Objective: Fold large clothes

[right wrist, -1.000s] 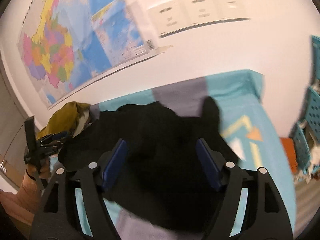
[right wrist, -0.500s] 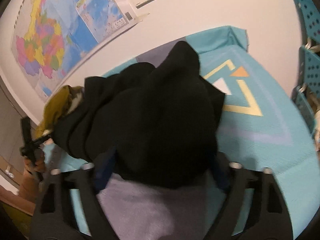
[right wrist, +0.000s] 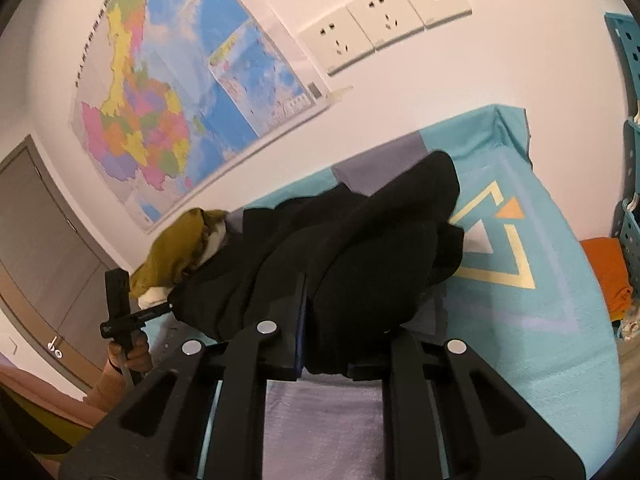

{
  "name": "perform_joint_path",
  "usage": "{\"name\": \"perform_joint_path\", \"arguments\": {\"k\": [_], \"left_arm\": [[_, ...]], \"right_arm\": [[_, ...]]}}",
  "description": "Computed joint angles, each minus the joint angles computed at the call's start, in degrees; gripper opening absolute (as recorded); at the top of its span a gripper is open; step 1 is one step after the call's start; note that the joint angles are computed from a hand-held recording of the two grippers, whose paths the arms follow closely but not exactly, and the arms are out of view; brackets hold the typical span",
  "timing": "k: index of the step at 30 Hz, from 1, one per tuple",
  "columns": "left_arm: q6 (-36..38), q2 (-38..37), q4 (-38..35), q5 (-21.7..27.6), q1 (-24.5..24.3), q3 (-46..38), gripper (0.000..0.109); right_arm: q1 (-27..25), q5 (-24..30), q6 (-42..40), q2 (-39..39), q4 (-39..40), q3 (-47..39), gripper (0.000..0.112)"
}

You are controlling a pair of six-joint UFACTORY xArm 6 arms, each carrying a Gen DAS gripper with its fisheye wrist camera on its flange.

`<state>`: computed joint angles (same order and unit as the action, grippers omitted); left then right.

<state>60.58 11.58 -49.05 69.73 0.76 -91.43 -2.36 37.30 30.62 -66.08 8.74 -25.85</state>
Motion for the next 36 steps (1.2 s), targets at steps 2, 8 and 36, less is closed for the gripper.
{"name": "perform_joint_path", "arguments": {"k": [2, 8, 36], "left_arm": [[-1.4, 1.2, -1.9, 5.1, 2.2, -3.0, 0.009], [-3.6, 1.4, -0.3, 15.9, 6.3, -5.6, 0.009], [5.8, -14.6, 11.8, -20.0, -14.1, 15.1, 0.066]], "right_arm": [[-0.5, -0.5, 0.5, -2.4, 0.7, 0.2, 0.013], [-2.9, 3.8, 2.4, -13.2, -0.9, 2.0, 0.012], [12.8, 5.6, 7.0, 24.7, -16.7, -15.6, 0.072]]}}
